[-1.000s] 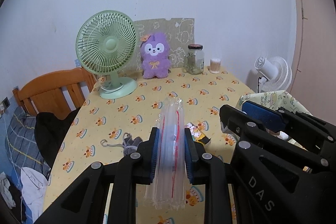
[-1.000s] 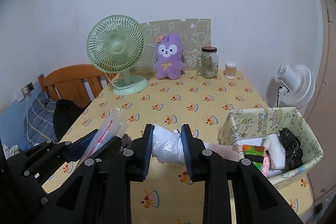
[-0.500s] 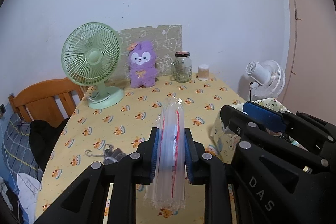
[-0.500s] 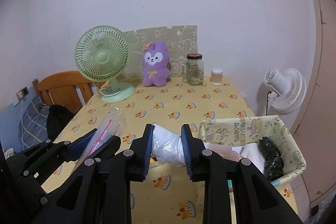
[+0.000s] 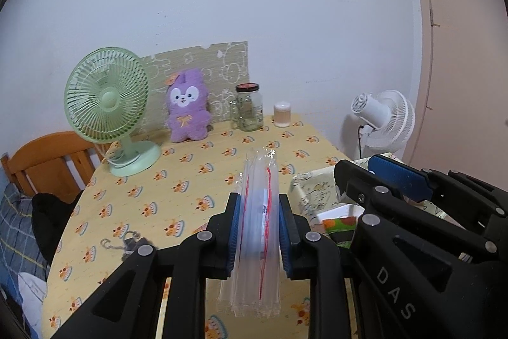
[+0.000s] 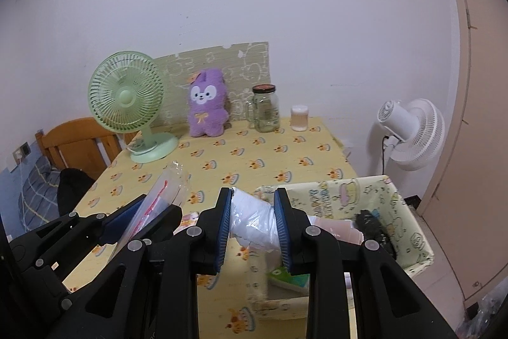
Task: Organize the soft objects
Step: 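Carry the white roll with the right tool while the left tool carries the straws to the box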
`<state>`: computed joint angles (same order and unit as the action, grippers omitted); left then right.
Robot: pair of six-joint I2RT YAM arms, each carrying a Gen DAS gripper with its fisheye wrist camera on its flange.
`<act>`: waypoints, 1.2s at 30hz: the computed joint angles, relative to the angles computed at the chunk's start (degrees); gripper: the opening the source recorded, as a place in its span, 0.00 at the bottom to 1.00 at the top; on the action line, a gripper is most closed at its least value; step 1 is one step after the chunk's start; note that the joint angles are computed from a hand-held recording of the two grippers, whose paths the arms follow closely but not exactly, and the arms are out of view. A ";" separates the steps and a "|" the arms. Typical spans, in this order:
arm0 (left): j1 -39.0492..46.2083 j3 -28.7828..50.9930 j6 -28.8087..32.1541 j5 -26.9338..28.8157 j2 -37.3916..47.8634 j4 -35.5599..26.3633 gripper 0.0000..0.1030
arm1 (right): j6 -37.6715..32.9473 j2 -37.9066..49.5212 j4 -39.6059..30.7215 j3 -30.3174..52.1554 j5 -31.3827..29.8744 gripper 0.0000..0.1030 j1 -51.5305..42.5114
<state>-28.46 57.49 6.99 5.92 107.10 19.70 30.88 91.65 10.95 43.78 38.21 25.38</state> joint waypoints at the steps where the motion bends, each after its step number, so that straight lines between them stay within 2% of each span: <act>1: -0.33 0.12 -0.11 -0.17 0.06 -0.05 0.21 | -0.04 -0.43 0.10 -0.51 0.03 0.29 -0.26; 21: -8.75 6.55 -0.81 -3.48 5.54 -1.66 0.20 | -1.98 -7.07 3.65 -9.66 -2.06 0.29 -8.75; 36: -12.37 11.61 -1.53 -1.69 10.87 -2.10 0.22 | -2.98 -8.34 7.11 -13.84 -4.83 0.29 -15.40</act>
